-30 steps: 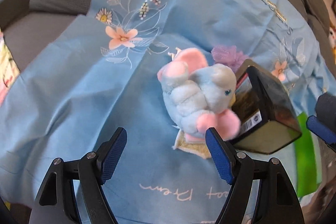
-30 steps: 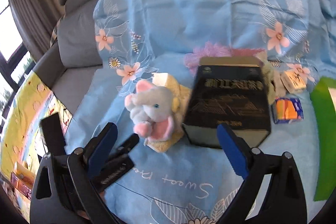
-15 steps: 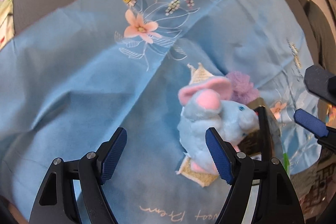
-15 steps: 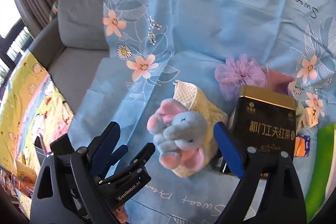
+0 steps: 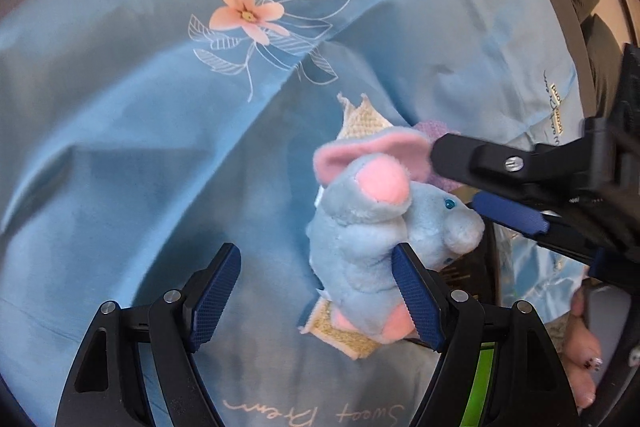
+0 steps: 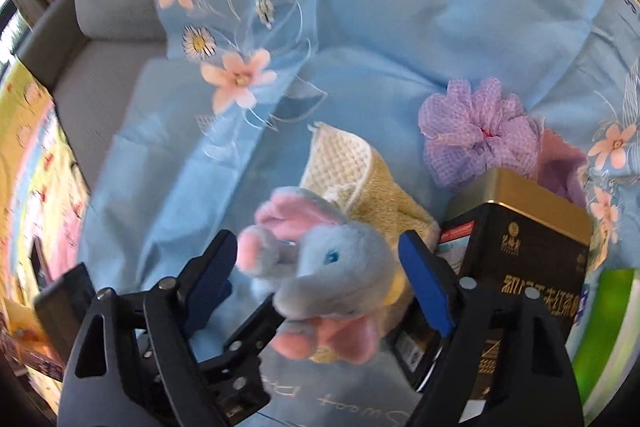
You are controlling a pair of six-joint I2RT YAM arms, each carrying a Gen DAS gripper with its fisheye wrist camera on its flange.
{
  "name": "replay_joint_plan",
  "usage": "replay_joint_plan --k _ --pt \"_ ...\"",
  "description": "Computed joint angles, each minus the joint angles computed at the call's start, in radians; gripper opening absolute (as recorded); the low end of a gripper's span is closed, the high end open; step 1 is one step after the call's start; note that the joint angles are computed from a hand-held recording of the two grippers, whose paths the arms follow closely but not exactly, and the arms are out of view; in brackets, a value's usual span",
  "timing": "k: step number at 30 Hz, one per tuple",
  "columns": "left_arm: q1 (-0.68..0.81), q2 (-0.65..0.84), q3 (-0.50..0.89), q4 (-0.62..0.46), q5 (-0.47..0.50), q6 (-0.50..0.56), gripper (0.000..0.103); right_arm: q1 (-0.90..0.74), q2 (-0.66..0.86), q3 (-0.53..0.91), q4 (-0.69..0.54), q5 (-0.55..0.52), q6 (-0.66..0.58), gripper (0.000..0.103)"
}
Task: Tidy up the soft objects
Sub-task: 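Move the right tool to the plush elephant and close on it, then lift the plush elephant with the right tool toward the green box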
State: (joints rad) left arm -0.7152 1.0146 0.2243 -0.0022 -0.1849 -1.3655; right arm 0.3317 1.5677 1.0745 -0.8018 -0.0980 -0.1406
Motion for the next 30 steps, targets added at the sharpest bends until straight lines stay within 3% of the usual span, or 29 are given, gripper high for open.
replay_joint_plan --k 12,14,16,18,24,30 --pt "-0.004 0.044 0.000 0.073 0.034 -0.001 0.077 -0.029 0.093 0.022 -0.027 -0.019 -0.043 0.075" --pt "-0.015 0.034 -0.004 0.082 0.022 0.001 0.070 -0.027 0.094 0.014 -0.020 -0.018 -0.047 0.073" --pt "-0.022 0.016 -0.027 0.130 0.012 0.001 0.055 -0.023 0.085 -0.003 0.000 -0.016 -0.052 0.070" --pt "-0.016 0.011 -0.038 0.166 0.030 0.013 0.052 -0.020 0.081 -0.020 0.019 -0.002 -0.058 0.064" --pt "-0.092 -0.129 -0.030 0.053 -0.075 0.031 0.050 -0.043 -0.014 -0.093 0.066 -0.034 -0.062 0.061" --pt "-0.360 -0.296 0.057 -0.234 -0.382 -0.003 0.050 -0.066 -0.291 -0.212 0.050 -0.097 -0.038 0.061"
